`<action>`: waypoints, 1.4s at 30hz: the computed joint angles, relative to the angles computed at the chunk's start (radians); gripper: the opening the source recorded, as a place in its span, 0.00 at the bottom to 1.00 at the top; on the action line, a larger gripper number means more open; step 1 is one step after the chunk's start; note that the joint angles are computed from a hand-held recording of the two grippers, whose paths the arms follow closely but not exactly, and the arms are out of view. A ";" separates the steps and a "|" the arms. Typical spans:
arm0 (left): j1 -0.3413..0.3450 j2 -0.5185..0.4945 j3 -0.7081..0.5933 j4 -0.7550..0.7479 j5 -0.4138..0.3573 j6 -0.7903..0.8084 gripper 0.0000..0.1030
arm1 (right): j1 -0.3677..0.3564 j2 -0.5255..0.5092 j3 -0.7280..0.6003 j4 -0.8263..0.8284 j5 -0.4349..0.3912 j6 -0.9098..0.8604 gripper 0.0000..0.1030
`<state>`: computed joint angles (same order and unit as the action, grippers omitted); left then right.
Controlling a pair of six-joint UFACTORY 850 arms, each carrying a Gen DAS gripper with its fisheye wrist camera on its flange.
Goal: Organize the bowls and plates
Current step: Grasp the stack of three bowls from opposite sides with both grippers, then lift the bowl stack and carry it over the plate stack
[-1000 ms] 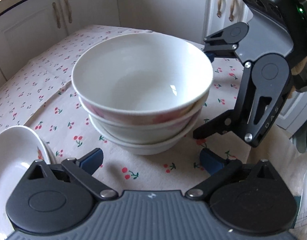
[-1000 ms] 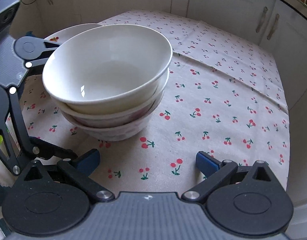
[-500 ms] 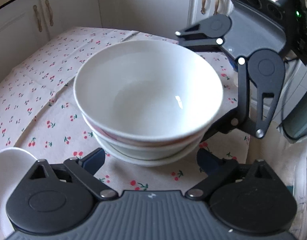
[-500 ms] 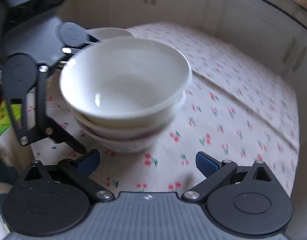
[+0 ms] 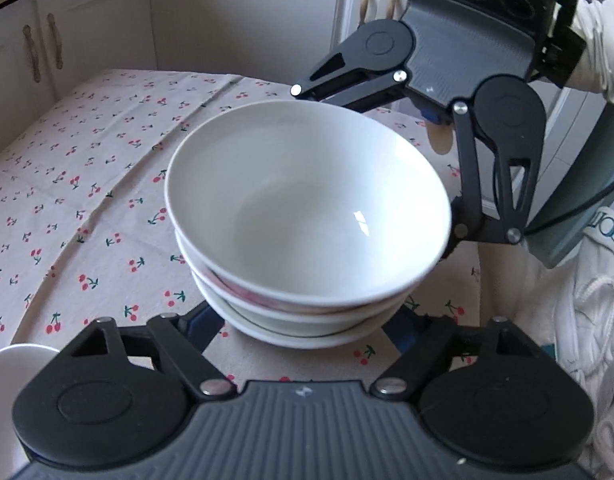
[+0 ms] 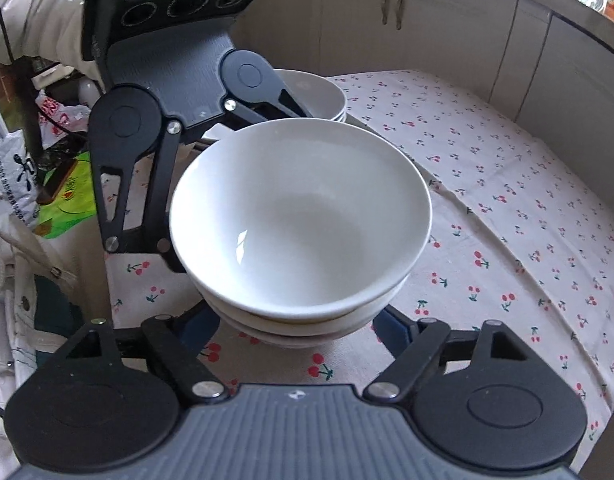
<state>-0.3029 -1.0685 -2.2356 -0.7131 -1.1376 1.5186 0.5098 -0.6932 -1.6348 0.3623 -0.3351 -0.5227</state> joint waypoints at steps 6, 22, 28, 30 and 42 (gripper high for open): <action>0.001 -0.033 -0.068 0.022 -0.051 0.003 0.80 | -0.007 -0.005 -0.007 0.015 -0.023 -0.041 0.83; -0.006 -0.091 -0.188 0.064 -0.109 0.001 0.81 | -0.004 -0.005 -0.019 -0.007 -0.042 -0.031 0.83; 0.001 -0.053 -0.129 0.040 -0.090 0.025 0.80 | -0.001 0.000 -0.021 -0.005 -0.051 -0.006 0.82; 0.005 -0.032 -0.101 0.026 -0.078 0.041 0.80 | 0.007 0.004 -0.029 -0.057 -0.053 0.036 0.82; 0.046 0.080 0.037 -0.039 -0.019 0.127 0.80 | 0.045 -0.043 -0.194 -0.250 -0.173 0.178 0.82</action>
<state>-0.2571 -0.9889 -2.1983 -0.7519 -1.1569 1.6454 0.5549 -0.7363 -1.8284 0.1122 -0.5080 -0.3452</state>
